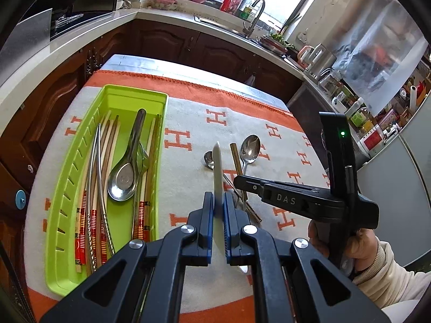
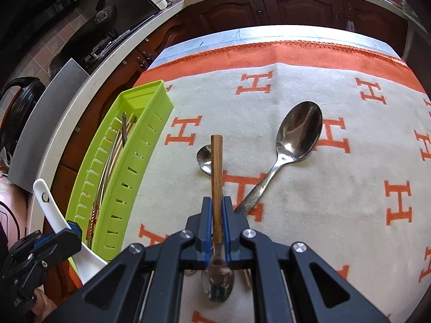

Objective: Organize utensils
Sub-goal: 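Carry the ceramic spoon and wooden-handled utensil into the green tray and open both tools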

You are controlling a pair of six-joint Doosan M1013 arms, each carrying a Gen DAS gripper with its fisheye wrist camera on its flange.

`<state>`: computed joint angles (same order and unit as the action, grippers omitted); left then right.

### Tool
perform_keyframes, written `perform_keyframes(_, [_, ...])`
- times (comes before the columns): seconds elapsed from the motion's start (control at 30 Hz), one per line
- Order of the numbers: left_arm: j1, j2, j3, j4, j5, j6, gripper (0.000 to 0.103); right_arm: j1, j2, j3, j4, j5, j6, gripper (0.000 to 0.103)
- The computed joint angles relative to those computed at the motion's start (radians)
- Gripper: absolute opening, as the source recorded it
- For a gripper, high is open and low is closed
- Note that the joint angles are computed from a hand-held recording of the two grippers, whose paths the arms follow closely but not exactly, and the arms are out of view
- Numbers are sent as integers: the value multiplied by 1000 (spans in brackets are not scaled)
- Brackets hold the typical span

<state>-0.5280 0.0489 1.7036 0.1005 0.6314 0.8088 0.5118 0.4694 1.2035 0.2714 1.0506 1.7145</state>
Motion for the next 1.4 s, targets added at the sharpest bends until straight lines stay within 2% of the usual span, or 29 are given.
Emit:
perform_keyframes(0.27, [10, -68, 39, 95, -2, -113, 4, 17, -29, -16, 116, -5, -80, 7])
perform_keyframes(0.5, [21, -110, 59, 224, 61, -238, 4, 44, -13, -80, 246, 29, -168, 7])
perform_keyframes(0.73, [28, -91, 50, 326, 171, -287, 4, 71, 29, -135, 285, 75, -169, 7])
perform_keyframes(0.8, [32, -81, 51, 322, 188, -274, 4, 79, 44, -147, 270, 93, -161, 7])
perform_keyframes(1.03, [71, -47, 57, 210, 168, -194, 5, 94, 90, -171, 213, 144, -108, 7])
perform_keyframes(1.1, [79, -39, 58, 190, 156, -187, 8, 94, 98, -177, 203, 150, -95, 8])
perform_keyframes(1.27, [101, -28, 65, 158, 120, -200, 32, 102, 112, -192, 134, 145, -45, 11])
perform_keyframes(1.33, [109, -25, 66, 143, 98, -202, 39, 98, 113, -191, 144, 134, -39, 11])
perform_keyframes(1.4, [113, -24, 69, 141, 78, -208, 42, 95, 110, -188, 144, 118, -33, 11])
